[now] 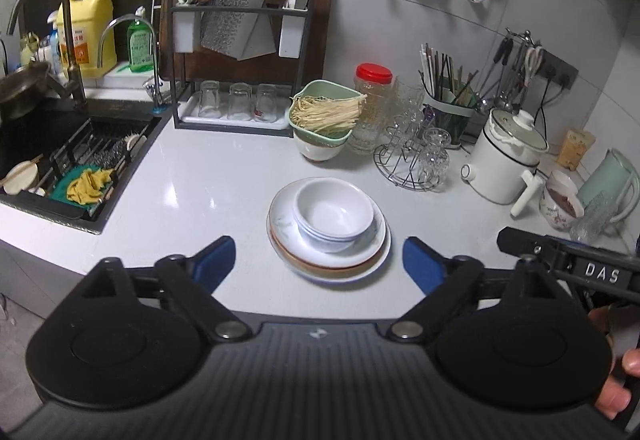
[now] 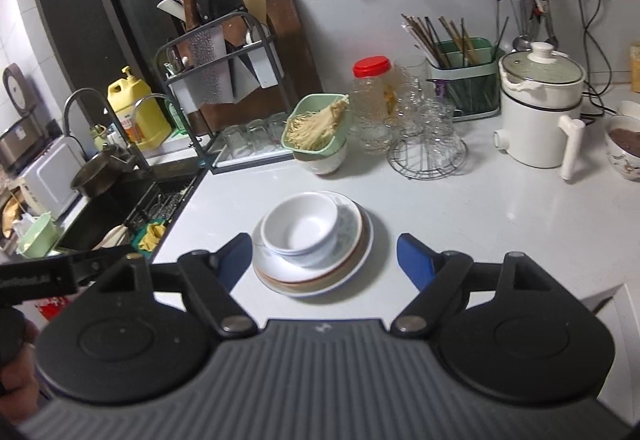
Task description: Organize plates and bowls
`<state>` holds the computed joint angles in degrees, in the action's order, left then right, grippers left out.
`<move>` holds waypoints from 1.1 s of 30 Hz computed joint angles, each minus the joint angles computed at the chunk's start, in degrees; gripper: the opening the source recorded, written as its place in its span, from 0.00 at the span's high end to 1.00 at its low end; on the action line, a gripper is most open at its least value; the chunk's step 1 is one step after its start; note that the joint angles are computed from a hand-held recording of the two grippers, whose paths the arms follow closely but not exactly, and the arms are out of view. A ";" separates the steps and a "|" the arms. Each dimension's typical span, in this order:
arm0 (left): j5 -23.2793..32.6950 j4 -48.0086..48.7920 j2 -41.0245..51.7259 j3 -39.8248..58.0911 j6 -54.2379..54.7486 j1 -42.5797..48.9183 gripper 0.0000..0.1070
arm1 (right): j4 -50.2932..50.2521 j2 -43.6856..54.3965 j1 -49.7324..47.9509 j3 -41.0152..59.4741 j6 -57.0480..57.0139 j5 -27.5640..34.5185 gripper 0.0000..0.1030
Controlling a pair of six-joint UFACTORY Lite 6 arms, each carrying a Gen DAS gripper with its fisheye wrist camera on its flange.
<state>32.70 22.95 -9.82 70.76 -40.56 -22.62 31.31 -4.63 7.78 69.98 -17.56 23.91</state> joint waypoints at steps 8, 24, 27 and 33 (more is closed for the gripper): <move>2.70 5.30 -5.28 -5.15 -7.95 -5.35 0.08 | -3.44 -9.13 1.39 -8.38 2.85 -0.92 0.22; 3.47 7.27 -10.25 -10.67 -9.25 -5.66 0.08 | -25.11 -17.17 9.12 -15.02 27.39 -2.23 0.22; 3.53 7.78 -11.90 -12.14 -9.93 -5.75 0.08 | -29.13 -18.59 10.07 -16.37 32.06 -2.23 0.22; 4.17 7.88 -13.67 -13.27 -9.59 -5.71 0.08 | -34.56 -19.56 11.89 -16.65 37.70 -1.87 0.22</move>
<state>36.87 30.83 -23.49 57.48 -50.15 -28.33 -3.25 -24.18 19.68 53.34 20.14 22.05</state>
